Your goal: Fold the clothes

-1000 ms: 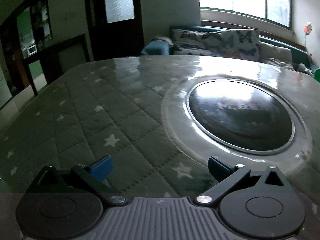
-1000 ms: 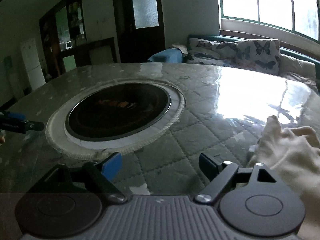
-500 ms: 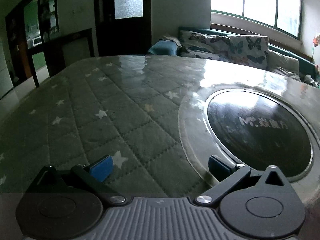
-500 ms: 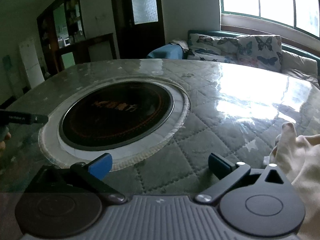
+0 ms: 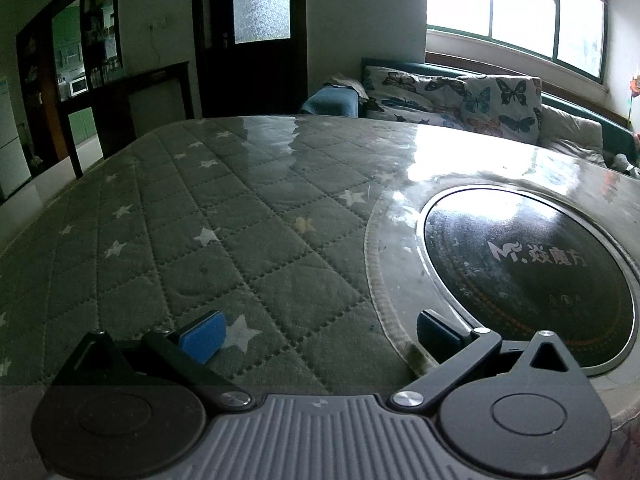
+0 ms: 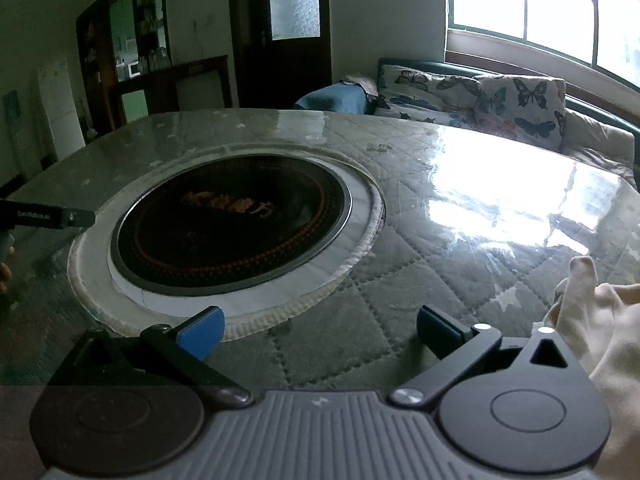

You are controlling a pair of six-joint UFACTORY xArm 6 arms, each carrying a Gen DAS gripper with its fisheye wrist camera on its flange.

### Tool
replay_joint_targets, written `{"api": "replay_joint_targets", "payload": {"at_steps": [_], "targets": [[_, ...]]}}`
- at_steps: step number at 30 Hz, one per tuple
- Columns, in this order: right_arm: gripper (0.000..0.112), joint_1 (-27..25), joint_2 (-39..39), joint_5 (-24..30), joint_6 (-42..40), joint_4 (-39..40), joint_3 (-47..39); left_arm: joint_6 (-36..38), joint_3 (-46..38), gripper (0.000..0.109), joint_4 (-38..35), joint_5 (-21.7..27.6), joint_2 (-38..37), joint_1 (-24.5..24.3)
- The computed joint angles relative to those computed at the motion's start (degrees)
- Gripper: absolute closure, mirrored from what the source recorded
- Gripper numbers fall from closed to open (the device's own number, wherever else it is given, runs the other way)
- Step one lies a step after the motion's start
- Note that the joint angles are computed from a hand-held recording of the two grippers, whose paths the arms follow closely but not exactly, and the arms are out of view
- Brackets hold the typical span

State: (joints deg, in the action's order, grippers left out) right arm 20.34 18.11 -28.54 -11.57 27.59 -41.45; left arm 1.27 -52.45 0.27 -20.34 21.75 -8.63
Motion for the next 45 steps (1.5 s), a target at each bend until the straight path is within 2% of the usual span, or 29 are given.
{"api": "replay_joint_targets", "payload": {"at_steps": [3,45], "targets": [[0.009,0.6,0.3,0.3,-2.1,2.1,-0.6,0.1,-0.2,0.006,-0.1,0.2,0.1,0.0],[0.009,-0.6,-0.2,0.2,-1.0,-0.2,0.3,0.5,-0.3,0.006,-0.6,0.2,0.1,-0.2]]}}
